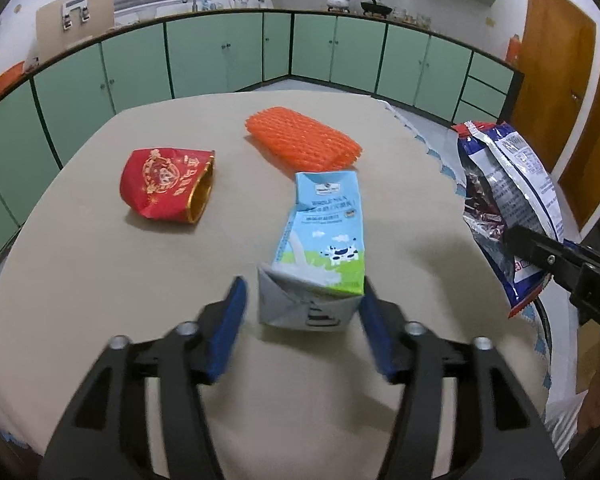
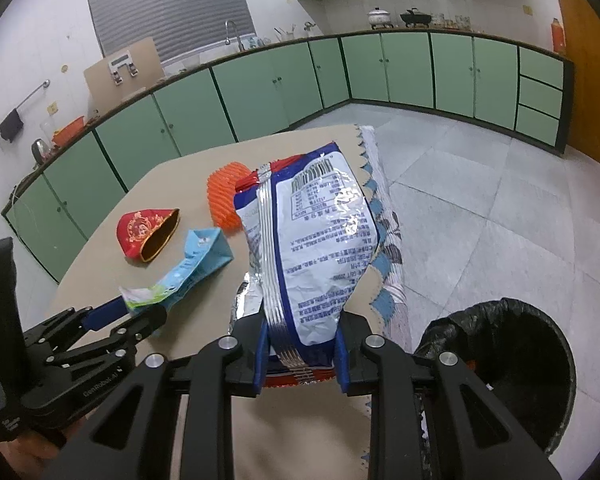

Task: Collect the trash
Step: 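Grasp the whole milk carton with the left tool while the right tool holds the snack bag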

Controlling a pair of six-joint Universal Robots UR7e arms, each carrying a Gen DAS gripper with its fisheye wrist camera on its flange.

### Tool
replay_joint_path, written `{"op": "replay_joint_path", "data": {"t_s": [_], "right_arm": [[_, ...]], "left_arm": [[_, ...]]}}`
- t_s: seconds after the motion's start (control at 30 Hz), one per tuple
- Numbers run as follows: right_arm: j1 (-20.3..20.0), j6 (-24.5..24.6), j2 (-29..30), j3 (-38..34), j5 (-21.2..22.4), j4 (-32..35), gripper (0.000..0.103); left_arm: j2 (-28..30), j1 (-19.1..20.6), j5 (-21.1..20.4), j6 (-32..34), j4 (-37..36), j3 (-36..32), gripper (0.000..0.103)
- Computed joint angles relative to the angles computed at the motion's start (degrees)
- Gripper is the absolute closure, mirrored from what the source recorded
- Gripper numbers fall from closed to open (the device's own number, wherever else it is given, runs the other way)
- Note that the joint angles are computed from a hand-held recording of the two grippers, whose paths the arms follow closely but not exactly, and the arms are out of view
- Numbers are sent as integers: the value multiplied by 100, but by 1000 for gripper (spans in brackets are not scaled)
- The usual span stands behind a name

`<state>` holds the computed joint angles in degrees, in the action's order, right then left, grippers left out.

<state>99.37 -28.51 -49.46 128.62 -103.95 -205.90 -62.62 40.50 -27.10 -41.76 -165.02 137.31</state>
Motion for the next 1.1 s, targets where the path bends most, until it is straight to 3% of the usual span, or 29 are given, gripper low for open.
{"op": "replay_joint_path", "data": {"t_s": [0.13, 0.33, 0.37, 0.4, 0.43, 0.5, 0.9, 1.1], "right_arm": [[-21, 7, -28, -2, 4, -2, 77], [1, 46, -17, -28, -5, 12, 77], [0, 44, -16, -29, -6, 16, 77], [2, 43, -15, -32, -11, 19, 77], [2, 43, -15, -32, -11, 19, 77], [3, 43, -17, -30, -8, 12, 77], [-66, -52, -94, 108, 128, -294, 77], [-160, -104, -368, 297, 220, -455, 77]], "left_arm": [[203, 115, -23, 290, -244, -154, 34], [428, 384, -168, 511, -415, -392, 33], [444, 414, -213, 542, -457, -412, 34], [463, 439, -256, 572, -530, -418, 47], [483, 439, -231, 559, -527, -428, 53], [516, 422, -226, 624, -685, -411, 54], [307, -81, 260, 477, -787, -257, 59], [433, -303, 253, 754, -1057, -327, 59]]}}
